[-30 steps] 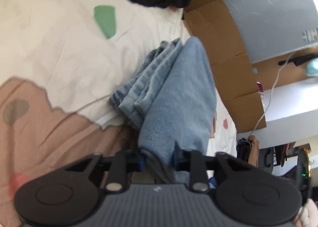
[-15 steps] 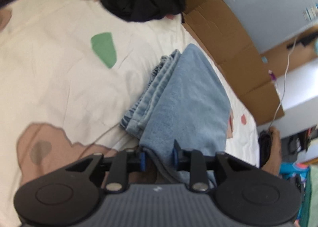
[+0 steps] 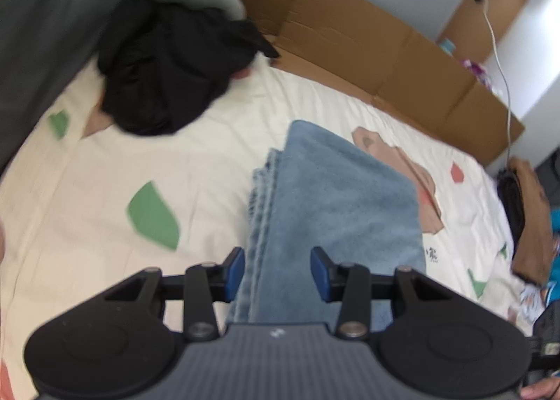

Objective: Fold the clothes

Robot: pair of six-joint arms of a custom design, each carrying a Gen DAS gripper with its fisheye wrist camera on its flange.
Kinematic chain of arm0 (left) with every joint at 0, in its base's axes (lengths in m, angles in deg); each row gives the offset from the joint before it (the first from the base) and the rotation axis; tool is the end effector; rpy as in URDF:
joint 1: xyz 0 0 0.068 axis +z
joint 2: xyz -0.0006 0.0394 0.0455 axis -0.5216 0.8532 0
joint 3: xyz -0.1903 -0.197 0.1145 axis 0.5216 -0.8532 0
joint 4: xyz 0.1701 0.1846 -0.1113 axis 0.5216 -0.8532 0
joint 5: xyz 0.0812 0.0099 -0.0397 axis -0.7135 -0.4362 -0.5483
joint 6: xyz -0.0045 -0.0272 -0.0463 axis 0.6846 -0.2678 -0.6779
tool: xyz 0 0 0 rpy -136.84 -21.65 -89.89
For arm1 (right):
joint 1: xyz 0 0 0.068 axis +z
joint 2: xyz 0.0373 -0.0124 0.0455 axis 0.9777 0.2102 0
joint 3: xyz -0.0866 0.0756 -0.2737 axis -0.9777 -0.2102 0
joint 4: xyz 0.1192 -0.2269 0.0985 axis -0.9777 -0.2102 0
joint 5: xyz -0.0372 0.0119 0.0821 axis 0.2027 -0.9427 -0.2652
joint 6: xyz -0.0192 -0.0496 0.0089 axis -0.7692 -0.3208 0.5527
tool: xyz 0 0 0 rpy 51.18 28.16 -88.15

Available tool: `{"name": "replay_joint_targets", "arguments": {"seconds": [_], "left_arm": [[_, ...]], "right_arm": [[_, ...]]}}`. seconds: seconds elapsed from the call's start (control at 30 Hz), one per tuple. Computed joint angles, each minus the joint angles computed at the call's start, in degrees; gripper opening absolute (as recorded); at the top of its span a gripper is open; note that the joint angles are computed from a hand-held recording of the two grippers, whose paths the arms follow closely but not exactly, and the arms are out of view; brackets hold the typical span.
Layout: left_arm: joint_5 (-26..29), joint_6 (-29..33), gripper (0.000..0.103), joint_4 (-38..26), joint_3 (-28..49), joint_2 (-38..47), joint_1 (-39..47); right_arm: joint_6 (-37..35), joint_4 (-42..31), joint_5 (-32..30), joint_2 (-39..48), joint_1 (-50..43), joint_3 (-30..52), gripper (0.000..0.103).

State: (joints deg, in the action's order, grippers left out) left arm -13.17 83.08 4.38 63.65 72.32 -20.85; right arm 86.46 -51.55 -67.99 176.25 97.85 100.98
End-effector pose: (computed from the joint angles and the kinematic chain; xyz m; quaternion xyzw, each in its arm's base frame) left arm 0.3193 0.0457 0.1610 0.0005 0.9506 -0.1559 0.2683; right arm 0.2967 0.1164 0.0930 0.3682 0.8657 0.3038 0.1507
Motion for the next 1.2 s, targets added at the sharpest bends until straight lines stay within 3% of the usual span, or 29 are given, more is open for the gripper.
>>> {"name": "replay_joint_targets", "arguments": {"seconds": [0.07, 0.23, 0.33, 0.43, 0.57, 0.67, 1.03, 1.1, 1.2], "left_arm": [[0.7, 0.3, 0.055, 1.0, 2.0, 3.2, -1.3], [0.7, 0.2, 0.055, 5.0, 5.7, 9.4, -3.5], [1.4, 0.2, 0.05, 4.5, 8.2, 12.8, -3.9], [2.7, -0.7, 0.029, 5.1, 8.9, 14.3, -3.9], [1.7, 0.6, 0.021, 5.2, 8.6, 14.7, -4.3], [2.5, 2.2, 0.008, 4.6, 8.4, 14.7, -4.1], [1.5, 3.6, 0.007, 3.0, 3.4, 8.1, -1.0], [1.3, 2.8, 0.007, 3.7, 2.4, 7.8, -0.5], [0.6, 1.0, 0.007, 5.9, 1.8, 9.6, -0.2]], "right_arm": [[-1.2, -0.1, -0.3, -0.2, 0.1, 0.2, 0.037], [-3.4, -0.7, 0.4, -1.9, -1.4, -0.4, 0.037], [-4.2, -0.3, 1.0, -1.8, -3.3, 0.1, 0.037], [-5.7, -1.5, 2.4, 0.0, -5.1, 3.1, 0.037], [-8.7, -2.2, 3.2, 3.9, -6.6, 8.8, 0.037], [-13.0, -5.3, 3.3, 7.1, -7.3, 14.5, 0.037], [-23.6, -14.4, 5.3, 14.4, -9.2, 32.4, 0.035], [-24.9, -16.8, 6.6, 16.2, -8.5, 35.8, 0.025], [-25.8, -19.4, 6.4, 20.3, -7.8, 40.5, 0.02]]}}
